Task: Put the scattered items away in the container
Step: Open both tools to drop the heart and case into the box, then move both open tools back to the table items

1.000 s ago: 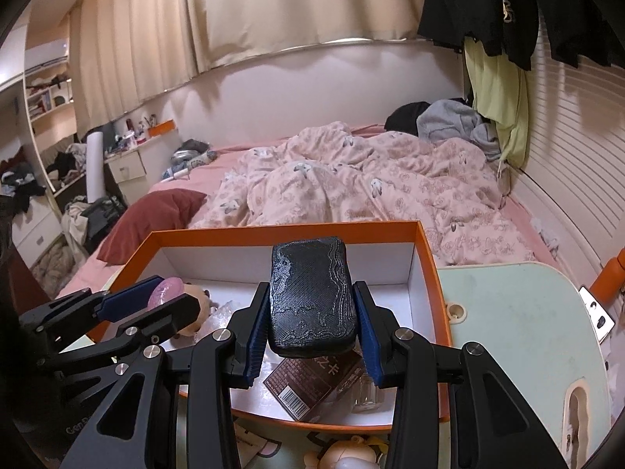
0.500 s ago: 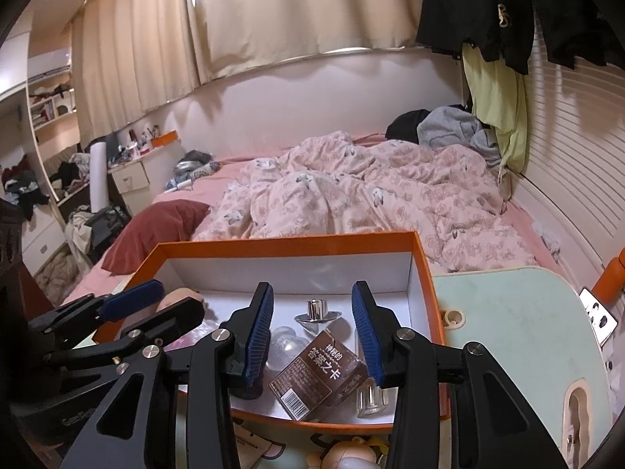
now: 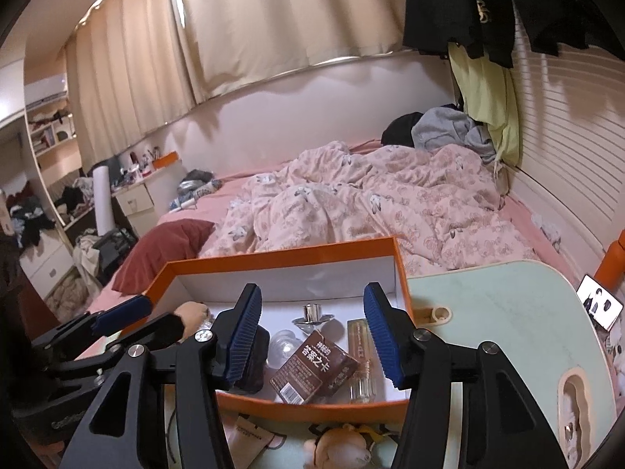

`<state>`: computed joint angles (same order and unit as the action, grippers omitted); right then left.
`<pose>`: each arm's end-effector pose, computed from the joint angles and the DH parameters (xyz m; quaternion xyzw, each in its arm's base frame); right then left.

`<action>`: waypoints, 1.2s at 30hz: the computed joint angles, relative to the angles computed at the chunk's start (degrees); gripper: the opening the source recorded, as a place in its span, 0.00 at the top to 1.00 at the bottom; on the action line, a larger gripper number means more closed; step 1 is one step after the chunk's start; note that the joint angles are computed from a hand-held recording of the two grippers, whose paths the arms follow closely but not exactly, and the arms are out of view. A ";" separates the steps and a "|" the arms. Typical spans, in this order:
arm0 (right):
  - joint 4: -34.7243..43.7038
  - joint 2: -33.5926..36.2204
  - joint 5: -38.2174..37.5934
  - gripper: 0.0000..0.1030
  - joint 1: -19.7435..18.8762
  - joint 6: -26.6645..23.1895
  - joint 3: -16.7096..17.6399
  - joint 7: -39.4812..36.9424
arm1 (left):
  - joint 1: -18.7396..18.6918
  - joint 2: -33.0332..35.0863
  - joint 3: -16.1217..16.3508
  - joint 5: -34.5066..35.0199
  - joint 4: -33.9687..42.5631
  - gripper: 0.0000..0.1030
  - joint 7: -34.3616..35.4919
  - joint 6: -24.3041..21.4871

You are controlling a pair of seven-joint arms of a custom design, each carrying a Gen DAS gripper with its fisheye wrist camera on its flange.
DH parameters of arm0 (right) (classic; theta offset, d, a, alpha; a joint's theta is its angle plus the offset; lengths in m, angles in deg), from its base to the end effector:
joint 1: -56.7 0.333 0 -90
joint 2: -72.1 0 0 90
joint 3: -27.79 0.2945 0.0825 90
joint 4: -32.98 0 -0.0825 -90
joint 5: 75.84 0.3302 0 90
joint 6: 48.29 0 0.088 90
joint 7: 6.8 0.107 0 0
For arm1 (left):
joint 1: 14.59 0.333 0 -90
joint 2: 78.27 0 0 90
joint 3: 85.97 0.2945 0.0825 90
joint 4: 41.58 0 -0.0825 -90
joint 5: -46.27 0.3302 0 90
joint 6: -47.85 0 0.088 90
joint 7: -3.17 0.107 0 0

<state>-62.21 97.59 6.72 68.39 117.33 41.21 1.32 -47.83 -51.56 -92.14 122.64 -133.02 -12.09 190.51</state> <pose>0.6105 0.1976 0.4089 -0.7396 0.4427 -0.1349 0.4887 0.5129 -0.4131 0.4134 -0.6821 0.5463 -0.3635 0.3226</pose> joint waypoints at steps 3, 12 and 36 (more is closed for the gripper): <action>-1.92 -1.78 1.35 0.48 -0.95 -1.41 -0.09 -0.45 | -1.88 -1.12 -0.54 0.26 -0.43 0.41 2.26 -4.26; -11.54 -8.79 6.05 0.48 -2.22 -6.70 -3.86 -5.53 | -1.69 -1.98 -5.06 -8.85 -3.46 0.41 13.14 -2.54; -13.06 -5.43 -19.61 0.39 0.03 -7.48 -6.28 13.94 | -5.77 7.90 -1.14 -23.29 6.63 0.80 21.88 -1.55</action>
<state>-75.27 92.16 -12.89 68.41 109.85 34.94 15.25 -53.61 -43.66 -93.28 99.35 -126.39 9.78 188.96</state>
